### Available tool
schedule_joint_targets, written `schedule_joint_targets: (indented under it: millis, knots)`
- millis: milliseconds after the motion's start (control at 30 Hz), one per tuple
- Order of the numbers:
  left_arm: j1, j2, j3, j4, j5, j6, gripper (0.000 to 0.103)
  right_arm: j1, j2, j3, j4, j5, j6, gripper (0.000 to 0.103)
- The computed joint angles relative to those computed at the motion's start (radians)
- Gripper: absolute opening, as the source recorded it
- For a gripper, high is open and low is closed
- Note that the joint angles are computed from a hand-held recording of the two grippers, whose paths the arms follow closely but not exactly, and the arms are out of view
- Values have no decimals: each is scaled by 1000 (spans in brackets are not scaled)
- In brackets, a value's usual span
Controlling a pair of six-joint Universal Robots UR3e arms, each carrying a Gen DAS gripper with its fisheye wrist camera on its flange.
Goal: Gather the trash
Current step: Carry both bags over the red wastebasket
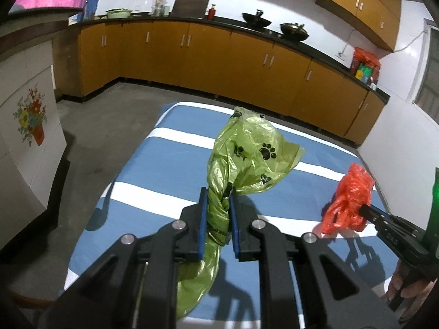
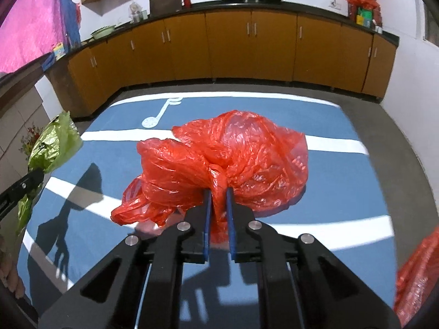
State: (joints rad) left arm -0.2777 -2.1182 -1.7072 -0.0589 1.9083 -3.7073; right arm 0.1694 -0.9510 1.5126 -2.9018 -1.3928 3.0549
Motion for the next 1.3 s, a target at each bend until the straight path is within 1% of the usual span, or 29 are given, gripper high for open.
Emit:
schedule_joint_targets:
  millis: [167,367,567,833,1067,1300]
  knots:
    - [-47,10,25,-18,14,3,16,-54,-156,203,-88,3,-37,11]
    - [-112,19,67,-58,39,-1,16,-125,-311,363,-131,48,-47,11]
    - [-179,19,123,-102,64,-4,16,-169,-424,449,-146,69,-56,11]
    - [-253,6,223,-160,78,-6,16,-230,-545,545,-168,93,-40,11]
    - [-324,-43,363,-218,86,10,16,-297,-641,653,-191,120,-28,11]
    - [-378,-119,528,-282,70,24,16,-398,-750,763,-185,154,-41,11]
